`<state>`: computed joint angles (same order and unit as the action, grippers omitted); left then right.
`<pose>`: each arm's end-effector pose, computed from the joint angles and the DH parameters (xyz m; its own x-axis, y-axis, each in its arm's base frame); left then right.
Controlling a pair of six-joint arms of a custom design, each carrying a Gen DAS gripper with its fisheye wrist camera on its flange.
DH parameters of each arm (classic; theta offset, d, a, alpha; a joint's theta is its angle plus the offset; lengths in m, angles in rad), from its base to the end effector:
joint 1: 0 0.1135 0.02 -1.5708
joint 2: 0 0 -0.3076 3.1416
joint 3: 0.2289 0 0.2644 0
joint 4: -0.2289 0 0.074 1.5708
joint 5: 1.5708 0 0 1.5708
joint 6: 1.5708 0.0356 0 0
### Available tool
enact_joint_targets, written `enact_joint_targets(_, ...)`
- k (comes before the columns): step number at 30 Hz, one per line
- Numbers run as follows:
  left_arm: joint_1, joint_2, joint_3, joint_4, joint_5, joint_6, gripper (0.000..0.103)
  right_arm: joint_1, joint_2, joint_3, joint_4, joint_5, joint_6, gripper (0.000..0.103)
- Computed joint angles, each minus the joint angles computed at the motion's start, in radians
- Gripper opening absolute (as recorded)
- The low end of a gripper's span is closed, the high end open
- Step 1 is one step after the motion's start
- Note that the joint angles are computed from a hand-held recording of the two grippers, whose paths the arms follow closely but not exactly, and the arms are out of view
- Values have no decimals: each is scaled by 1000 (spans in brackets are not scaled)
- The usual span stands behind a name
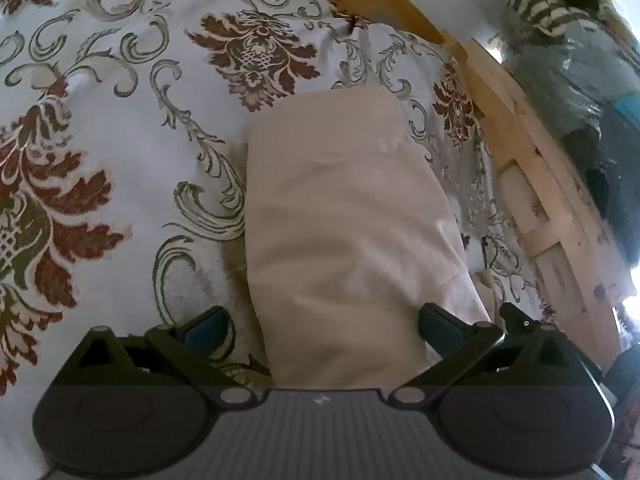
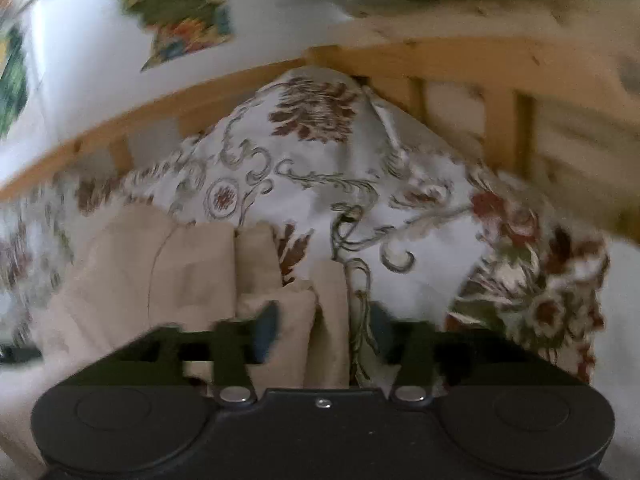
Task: Fold large clothes
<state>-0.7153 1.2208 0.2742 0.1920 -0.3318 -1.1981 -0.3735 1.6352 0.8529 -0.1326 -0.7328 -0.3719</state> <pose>0.1526 -0.1173 0.1548 -0.5990 -0.6461 -0.4731 -0.3210 0.7350 -0.5973 0.3122 -0.0968 0.2019 -0.6479 -0.0362 -0.7608 -0.3693 0.8885 0.2723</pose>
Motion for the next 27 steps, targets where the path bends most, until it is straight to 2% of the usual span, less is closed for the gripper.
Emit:
enact_joint_targets(4, 5, 38, 20, 14, 0, 25, 103, -9, 126, 130, -259, -114, 21, 63)
enact_joint_targets(6, 20, 51, 23, 30, 19, 54, 103, 4, 154, 151, -325, -133, 4, 72)
enact_joint_targets(9, 66, 53, 14, 55, 82, 102, 103, 26, 141, 128, -324, -114, -31, 73)
enact_joint_targets(12, 112, 21, 15, 25, 142, 149, 103, 29, 127, 112, -322, -116, -50, 73)
enact_joint_targets(15, 115, -72, -3, -31, 84, 171, 102, 25, 133, 111, -323, -128, -46, 74)
enact_joint_targets(17, 132, -138, -84, 77, 88, 173, 102, 36, 143, 116, -306, -125, -25, 75)
enact_joint_targets(19, 161, -139, -122, 137, 115, 142, 102, 34, 144, 117, -307, -128, -21, 76)
enact_joint_targets(21, 199, -69, -111, 151, 169, 141, 103, 30, 145, 115, -301, -135, -6, 76)
enact_joint_targets(24, 252, 28, -156, 332, 246, 147, 103, 12, 157, 117, -295, -177, 53, 80)
enact_joint_targets(27, 330, 97, -149, 394, 368, 164, 103, -3, 180, 128, -301, -242, 87, 88)
